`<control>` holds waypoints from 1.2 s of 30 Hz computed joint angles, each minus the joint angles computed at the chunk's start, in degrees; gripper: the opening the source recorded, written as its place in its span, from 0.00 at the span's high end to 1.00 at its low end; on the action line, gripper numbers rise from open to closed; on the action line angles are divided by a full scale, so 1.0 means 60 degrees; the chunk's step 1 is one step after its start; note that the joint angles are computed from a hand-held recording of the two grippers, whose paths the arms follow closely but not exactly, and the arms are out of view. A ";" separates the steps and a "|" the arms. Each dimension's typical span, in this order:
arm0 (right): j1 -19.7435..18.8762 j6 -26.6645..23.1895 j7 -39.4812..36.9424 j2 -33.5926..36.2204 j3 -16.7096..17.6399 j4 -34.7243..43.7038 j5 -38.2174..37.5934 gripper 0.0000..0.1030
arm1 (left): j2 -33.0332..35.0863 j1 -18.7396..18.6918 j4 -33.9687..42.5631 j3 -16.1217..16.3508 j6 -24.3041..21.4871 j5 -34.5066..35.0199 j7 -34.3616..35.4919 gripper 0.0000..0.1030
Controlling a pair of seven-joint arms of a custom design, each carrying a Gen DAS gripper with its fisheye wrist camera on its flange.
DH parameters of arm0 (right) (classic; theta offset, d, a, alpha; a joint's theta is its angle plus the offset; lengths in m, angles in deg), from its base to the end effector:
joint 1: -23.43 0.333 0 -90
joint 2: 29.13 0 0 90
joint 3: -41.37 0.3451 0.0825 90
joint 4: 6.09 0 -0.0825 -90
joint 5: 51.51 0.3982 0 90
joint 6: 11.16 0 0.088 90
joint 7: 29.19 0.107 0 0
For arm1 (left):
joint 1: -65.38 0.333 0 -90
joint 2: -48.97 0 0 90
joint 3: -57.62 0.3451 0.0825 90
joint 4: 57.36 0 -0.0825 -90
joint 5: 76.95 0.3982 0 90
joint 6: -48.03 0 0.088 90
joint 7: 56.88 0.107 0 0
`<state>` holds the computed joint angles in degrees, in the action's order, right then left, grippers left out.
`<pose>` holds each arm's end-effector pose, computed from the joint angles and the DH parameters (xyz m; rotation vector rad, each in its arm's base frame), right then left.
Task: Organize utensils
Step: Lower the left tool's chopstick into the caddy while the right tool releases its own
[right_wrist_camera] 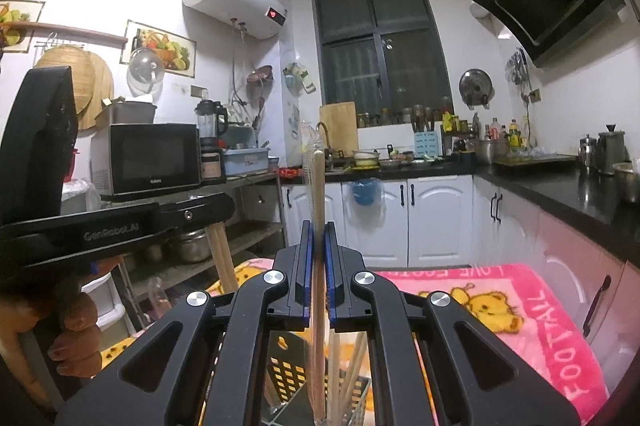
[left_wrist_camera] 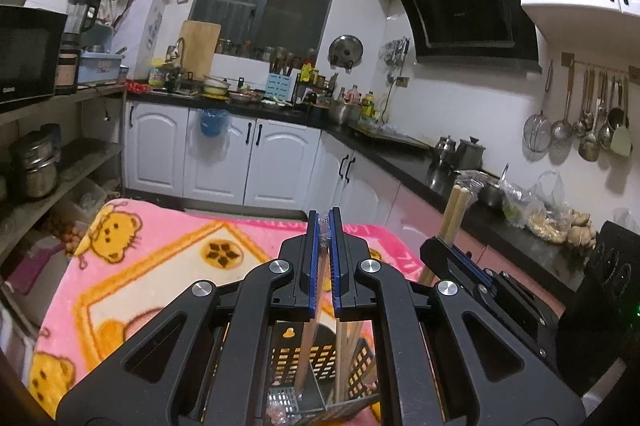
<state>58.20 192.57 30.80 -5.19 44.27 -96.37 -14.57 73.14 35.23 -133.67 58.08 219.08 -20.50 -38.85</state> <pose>0.6121 0.3682 0.5900 -1.4029 1.0013 -0.8141 0.6196 -0.4225 0.6391 -1.3950 1.6149 -1.4483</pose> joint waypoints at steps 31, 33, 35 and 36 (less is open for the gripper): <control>0.1947 -0.1023 -0.0924 0.0292 -0.2362 0.0117 0.2683 0.85 | 0.0120 0.0461 -0.0571 -0.0721 -0.0366 -0.2720 0.2651 0.87; 0.2178 -0.1164 -0.0925 0.0256 -0.2661 0.0055 0.2838 0.82 | 0.0064 0.0476 -0.0651 -0.0747 -0.0379 -0.2799 0.2711 0.83; 0.2413 -0.1270 -0.0826 0.0190 -0.2948 -0.0077 0.2891 0.81 | -0.0041 0.0455 -0.0781 -0.0718 -0.0392 -0.2793 0.2686 0.79; 0.2484 -0.1292 -0.0763 0.0152 -0.3036 -0.0154 0.2861 0.80 | -0.0077 0.0475 -0.0825 -0.0745 -0.0399 -0.2818 0.2711 0.77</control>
<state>73.10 184.81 26.22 -4.28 26.05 -97.30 2.59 72.68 38.07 -138.63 53.62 216.68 -37.41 -22.58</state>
